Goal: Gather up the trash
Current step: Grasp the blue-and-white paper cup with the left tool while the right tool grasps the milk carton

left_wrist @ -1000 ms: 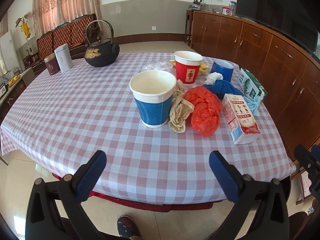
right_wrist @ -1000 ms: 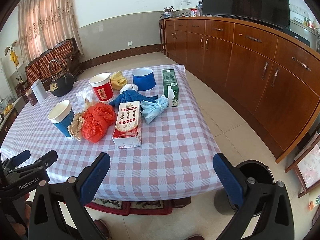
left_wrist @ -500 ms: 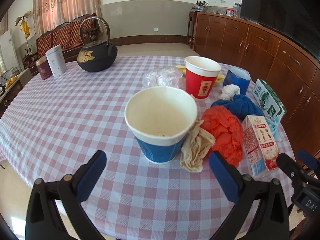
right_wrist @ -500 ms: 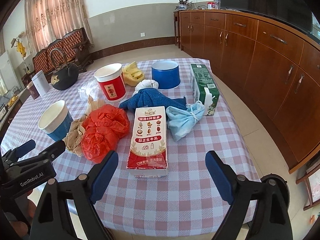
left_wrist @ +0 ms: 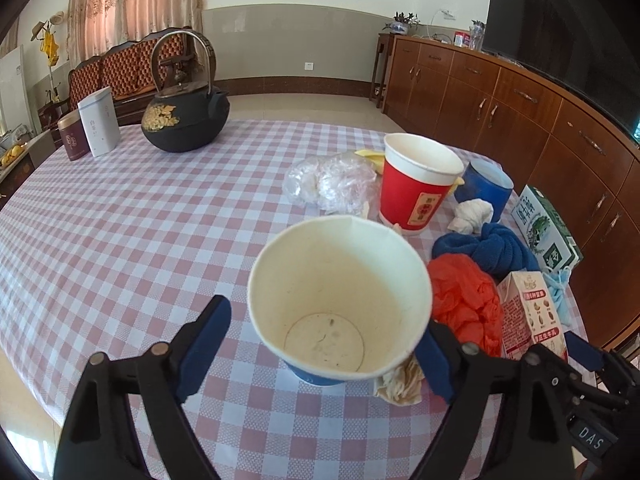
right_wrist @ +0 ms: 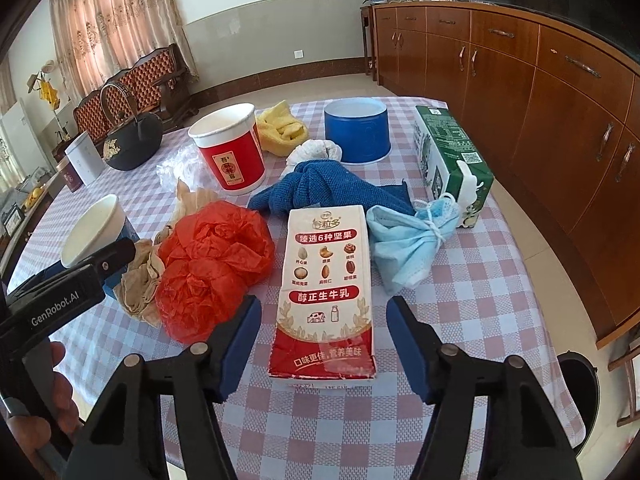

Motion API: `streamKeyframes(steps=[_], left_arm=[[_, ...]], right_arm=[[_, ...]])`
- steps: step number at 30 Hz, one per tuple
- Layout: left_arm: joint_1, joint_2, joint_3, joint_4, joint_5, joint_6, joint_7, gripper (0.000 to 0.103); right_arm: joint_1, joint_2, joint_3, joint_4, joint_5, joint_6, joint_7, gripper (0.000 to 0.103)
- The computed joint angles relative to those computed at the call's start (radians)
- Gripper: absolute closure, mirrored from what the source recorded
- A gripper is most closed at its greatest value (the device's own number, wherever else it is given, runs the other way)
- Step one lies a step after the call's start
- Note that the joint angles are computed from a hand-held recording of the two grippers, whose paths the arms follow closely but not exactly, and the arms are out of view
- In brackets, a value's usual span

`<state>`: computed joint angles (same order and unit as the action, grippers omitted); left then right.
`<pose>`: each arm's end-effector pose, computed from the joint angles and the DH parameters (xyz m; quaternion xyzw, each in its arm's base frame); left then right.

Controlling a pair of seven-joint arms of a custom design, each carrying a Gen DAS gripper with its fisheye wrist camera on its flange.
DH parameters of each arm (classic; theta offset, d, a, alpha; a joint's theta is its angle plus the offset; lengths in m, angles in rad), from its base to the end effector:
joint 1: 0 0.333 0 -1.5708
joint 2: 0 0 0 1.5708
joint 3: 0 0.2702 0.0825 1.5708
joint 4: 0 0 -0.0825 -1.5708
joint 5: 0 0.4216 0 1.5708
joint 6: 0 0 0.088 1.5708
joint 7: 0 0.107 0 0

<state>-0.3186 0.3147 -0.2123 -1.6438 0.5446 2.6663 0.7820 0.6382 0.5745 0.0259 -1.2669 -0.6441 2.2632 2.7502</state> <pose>0.6190 -0.3631 0.4589 -0.6194 0.6859 -0.3175 0.2125 0.6187 0.4585 0.4251 -0.5920 0.7312 -0.2448 0.2346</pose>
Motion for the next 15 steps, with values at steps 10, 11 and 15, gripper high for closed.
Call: streamKeyframes(steps=[10,11,15], left_arm=[[0.011,0.008,-0.010,-0.009,-0.025,0.061,0.049,0.043],[0.015,0.004,-0.011,-0.017,-0.031,0.070,0.052,0.044],[0.021,-0.025,-0.007,-0.058,-0.037,0.107,0.038,0.046]], right_arm=[[-0.010,0.003,-0.001,-0.013,0.015,0.045,0.007,0.051],[-0.012,-0.002,0.000,-0.022,0.015,0.052,0.010,0.052],[-0.021,-0.039,0.004,-0.082,0.014,0.105,0.036,0.052]])
